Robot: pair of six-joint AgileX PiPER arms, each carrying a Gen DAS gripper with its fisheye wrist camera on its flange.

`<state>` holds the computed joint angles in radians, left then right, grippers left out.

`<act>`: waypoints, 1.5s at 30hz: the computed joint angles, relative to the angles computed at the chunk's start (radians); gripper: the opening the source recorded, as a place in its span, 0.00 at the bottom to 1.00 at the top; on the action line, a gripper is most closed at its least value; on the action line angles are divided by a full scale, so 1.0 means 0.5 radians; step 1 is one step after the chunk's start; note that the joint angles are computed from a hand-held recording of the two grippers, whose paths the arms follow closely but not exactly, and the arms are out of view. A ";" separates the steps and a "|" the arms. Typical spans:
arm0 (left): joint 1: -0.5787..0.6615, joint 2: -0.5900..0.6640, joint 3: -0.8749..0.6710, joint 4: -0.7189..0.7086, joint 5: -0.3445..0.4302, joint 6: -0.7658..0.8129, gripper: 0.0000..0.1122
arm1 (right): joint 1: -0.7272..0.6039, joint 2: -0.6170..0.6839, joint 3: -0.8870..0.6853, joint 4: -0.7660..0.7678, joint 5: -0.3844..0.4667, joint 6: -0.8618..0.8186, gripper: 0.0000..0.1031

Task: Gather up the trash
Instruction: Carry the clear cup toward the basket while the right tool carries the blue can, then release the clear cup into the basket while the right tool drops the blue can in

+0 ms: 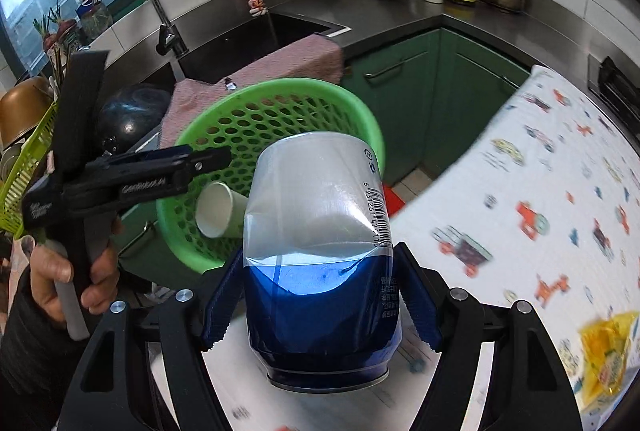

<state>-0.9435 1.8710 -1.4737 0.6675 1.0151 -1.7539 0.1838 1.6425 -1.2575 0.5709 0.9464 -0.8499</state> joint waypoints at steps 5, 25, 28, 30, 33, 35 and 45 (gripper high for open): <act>-0.042 -0.156 0.217 0.086 -0.019 -0.201 0.62 | 0.172 0.126 -0.093 0.000 -0.072 0.167 0.68; -0.201 -0.238 0.227 0.192 0.110 -0.383 0.62 | 0.088 -0.005 -0.001 0.268 -0.015 0.031 0.78; -0.220 -0.178 0.113 0.184 0.138 -0.319 0.62 | -0.058 -0.087 0.066 0.299 0.032 -0.062 0.79; -0.230 -0.147 0.054 0.180 0.148 -0.287 0.62 | -0.172 -0.151 0.128 0.304 0.056 -0.128 0.79; -0.249 -0.091 -0.050 0.168 0.173 -0.232 0.62 | -0.338 -0.210 0.197 0.307 0.079 -0.230 0.81; -0.265 -0.042 -0.135 0.158 0.192 -0.194 0.62 | -0.464 -0.242 0.236 0.297 0.089 -0.298 0.81; -0.308 0.353 -0.790 0.056 0.315 0.122 0.69 | -1.235 -0.129 0.079 0.236 0.254 -0.538 0.83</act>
<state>-1.0973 2.0474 -1.8685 0.6957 1.1725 -1.6931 -0.4339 1.5781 -1.2180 0.6890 1.0733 -1.1189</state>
